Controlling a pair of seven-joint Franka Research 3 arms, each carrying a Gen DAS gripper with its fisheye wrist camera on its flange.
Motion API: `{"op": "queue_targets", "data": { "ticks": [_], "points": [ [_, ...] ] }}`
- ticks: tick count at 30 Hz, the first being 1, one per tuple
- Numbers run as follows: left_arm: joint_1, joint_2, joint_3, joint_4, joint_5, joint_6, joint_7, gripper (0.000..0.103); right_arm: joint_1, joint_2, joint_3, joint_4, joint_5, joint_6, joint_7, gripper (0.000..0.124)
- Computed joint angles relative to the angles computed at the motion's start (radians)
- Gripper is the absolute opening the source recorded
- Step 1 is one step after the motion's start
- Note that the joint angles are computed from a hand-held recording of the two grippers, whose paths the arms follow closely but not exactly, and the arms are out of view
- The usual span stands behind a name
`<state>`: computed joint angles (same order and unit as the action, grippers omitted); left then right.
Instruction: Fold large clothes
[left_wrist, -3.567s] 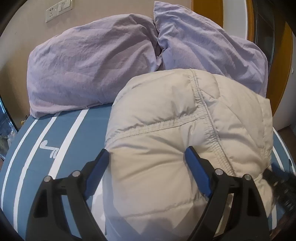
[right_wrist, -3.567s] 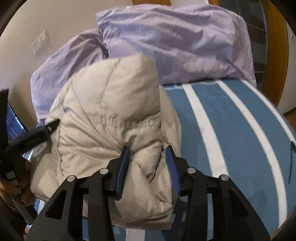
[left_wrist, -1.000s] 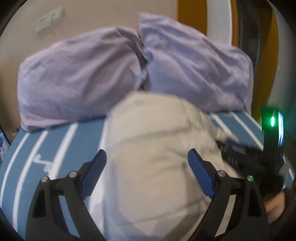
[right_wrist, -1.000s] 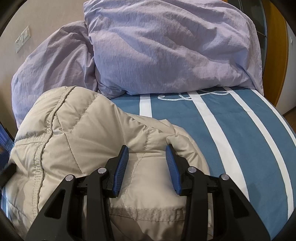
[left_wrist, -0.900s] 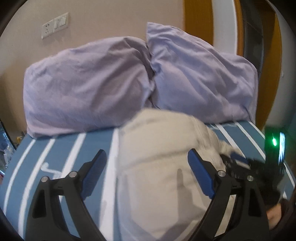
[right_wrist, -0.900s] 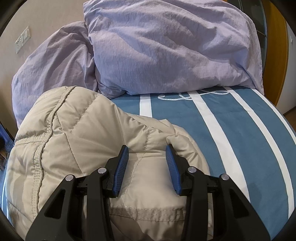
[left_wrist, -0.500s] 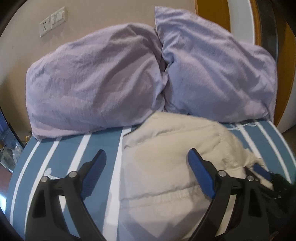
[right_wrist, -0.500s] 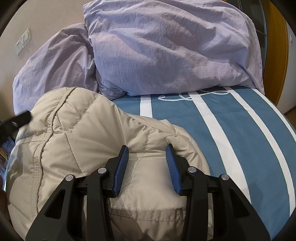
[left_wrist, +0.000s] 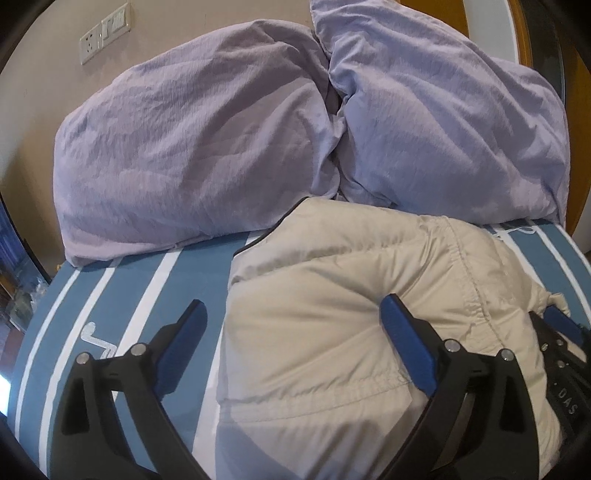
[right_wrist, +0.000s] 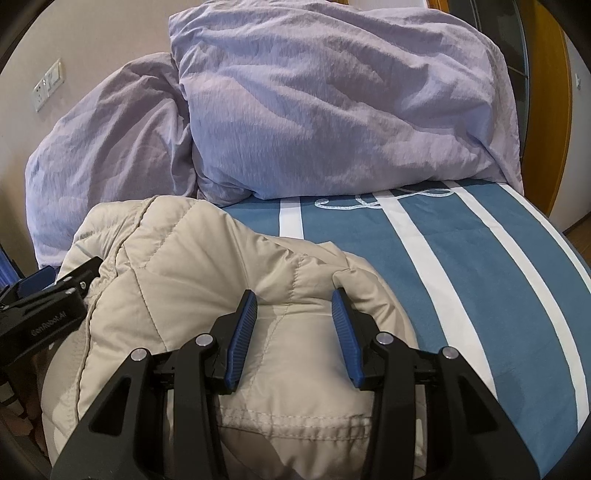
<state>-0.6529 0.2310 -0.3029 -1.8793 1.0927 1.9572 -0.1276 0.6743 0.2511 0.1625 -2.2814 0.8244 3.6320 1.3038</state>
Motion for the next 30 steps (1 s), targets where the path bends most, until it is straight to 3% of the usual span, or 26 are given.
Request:
{"op": "queue_targets", "data": {
  "ticks": [30],
  "points": [
    [0.008, 0.0, 0.004, -0.012, -0.006, 0.019, -0.023, 0.098, -0.015, -0.007, 0.004, -0.017, -0.053, 0.002, 0.051, 0.045]
  ]
}}
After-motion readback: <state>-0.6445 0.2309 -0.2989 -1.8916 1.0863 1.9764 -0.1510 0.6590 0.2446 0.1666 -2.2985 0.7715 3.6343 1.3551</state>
